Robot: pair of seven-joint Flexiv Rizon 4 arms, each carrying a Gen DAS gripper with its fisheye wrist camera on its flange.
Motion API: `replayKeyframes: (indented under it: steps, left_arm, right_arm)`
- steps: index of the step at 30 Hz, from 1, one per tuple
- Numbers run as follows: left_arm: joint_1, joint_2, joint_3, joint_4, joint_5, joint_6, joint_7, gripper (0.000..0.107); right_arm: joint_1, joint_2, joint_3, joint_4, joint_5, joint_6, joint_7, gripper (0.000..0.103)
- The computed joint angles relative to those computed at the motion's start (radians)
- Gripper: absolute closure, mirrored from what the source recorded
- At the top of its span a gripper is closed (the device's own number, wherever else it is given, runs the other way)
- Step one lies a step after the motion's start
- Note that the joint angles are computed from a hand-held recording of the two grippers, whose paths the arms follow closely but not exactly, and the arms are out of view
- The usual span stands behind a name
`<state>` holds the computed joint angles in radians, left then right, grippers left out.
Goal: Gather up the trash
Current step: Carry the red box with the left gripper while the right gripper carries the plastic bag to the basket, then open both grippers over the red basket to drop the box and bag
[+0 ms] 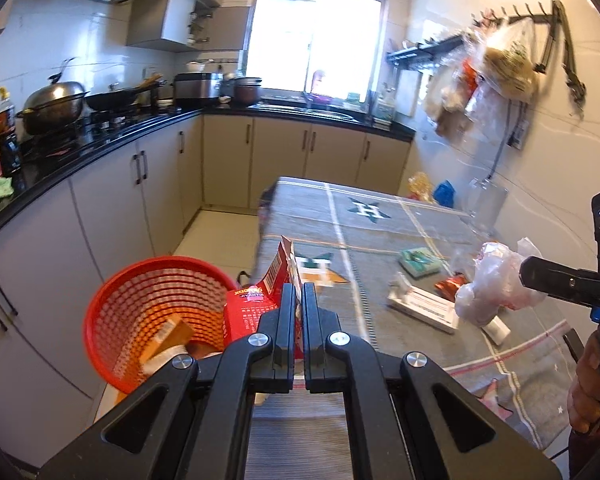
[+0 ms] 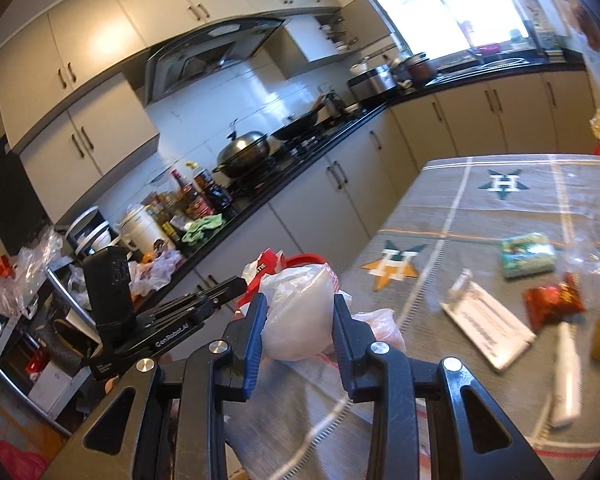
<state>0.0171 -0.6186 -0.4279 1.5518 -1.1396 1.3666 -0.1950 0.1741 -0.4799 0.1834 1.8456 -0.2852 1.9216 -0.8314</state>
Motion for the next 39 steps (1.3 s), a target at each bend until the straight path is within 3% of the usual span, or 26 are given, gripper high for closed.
replayKeyframes:
  steps: [8, 19, 30, 39]
  left_arm:
    - [0.026, -0.053, 0.043, -0.056, 0.062, -0.013, -0.102, 0.104]
    - [0.076, -0.152, 0.062, -0.153, 0.254, -0.059, -0.289, 0.104]
    - [0.098, -0.240, 0.065, -0.253, 0.386, -0.114, -0.409, 0.104]
    - [0.098, -0.285, 0.069, -0.301, 0.449, -0.126, -0.449, 0.104]
  right_arm:
    - [-0.136, -0.157, 0.219, -0.216, -0.139, -0.134, 0.011, 0.068]
    - [-0.157, -0.358, 0.413, -0.521, -0.091, -0.360, -0.148, 0.068]
    - [-0.065, -0.508, 0.432, -0.818, 0.007, -0.570, -0.264, 0.068]
    - [0.008, -0.588, 0.377, -0.992, 0.099, -0.687, -0.306, 0.066]
